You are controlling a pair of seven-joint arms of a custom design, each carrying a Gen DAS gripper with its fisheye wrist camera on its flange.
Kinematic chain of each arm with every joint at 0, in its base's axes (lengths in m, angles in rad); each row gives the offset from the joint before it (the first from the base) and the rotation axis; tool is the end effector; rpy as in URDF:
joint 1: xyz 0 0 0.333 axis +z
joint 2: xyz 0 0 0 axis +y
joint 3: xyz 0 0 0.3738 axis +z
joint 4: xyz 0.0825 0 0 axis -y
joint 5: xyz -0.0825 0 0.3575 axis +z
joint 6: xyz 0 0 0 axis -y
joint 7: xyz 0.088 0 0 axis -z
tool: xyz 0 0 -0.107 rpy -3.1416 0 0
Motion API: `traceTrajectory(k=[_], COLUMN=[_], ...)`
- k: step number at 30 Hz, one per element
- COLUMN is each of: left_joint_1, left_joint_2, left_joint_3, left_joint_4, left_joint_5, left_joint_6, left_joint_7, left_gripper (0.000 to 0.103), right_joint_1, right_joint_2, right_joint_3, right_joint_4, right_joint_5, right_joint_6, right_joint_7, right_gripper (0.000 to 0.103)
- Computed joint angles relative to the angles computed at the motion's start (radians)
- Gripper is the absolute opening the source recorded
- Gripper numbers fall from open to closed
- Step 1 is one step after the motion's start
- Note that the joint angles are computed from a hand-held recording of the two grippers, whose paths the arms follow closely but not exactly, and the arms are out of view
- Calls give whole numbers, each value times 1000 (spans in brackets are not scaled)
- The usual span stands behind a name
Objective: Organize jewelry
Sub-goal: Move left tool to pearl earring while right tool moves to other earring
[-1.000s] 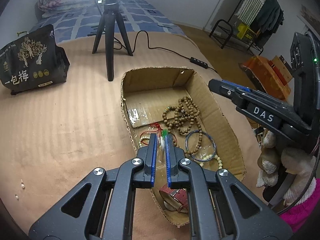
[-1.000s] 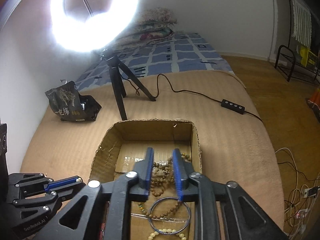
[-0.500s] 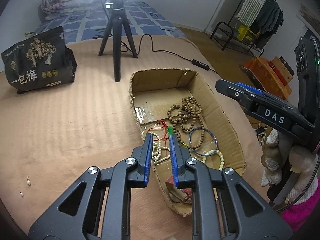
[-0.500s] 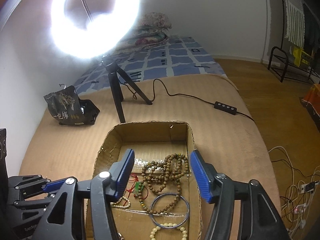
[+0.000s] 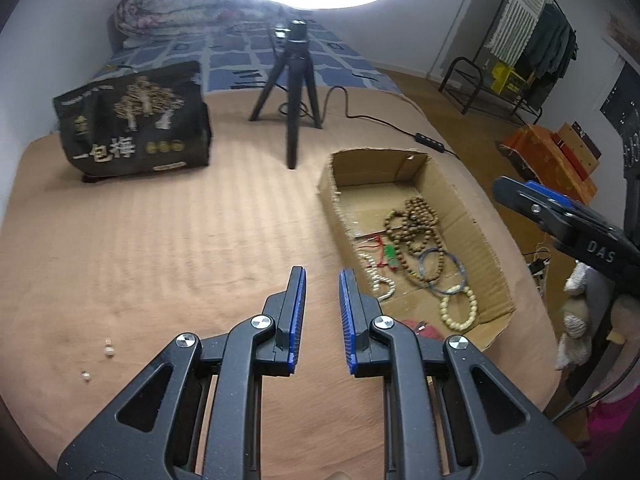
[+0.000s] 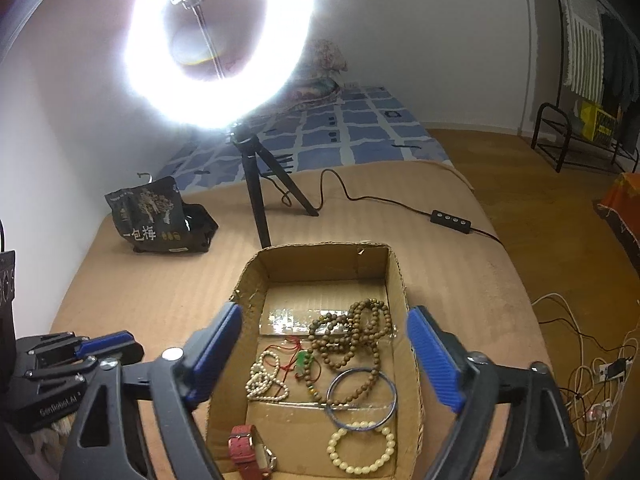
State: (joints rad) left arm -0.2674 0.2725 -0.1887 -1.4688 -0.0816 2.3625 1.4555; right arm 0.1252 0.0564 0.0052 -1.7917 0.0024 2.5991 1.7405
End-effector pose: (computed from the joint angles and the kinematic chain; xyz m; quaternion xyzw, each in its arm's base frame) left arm 0.6181 -0.2809 0.6585 -0.5721 0.7582 -0.2980 0.0953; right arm 0.6021 0.0788 0.6649 -0.6442 0.6712 -0.2168 0.2958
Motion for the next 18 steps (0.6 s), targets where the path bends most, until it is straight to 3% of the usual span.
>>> traceTrajectory(k=[1,3,4,18], left_joint_1=[2,16,23,153], left_joint_2=[-10,-36,-47,-155], left_joint_3=[4,8,10,58], left_joint_4=[-15,-50,-66,-215], left_joint_5=[7,2,-2,-21], left_joint_6=[6,19,26,43], left_joint_7=[1,12,18,60], left_gripper=[16,34,37,38], right_joint_1=[2,8,10,54], right_joint_2=[-6,-24,-31,-131], right_joint_3=[1,3,3,13], right_joint_4=[-5,-23,-30,-141], right_joint_5=[-4,-22,-24,-39], right_joint_6=[-1,0,2,1], right_joint_7=[3,18,21,76], right_gripper=[87,87,88,89])
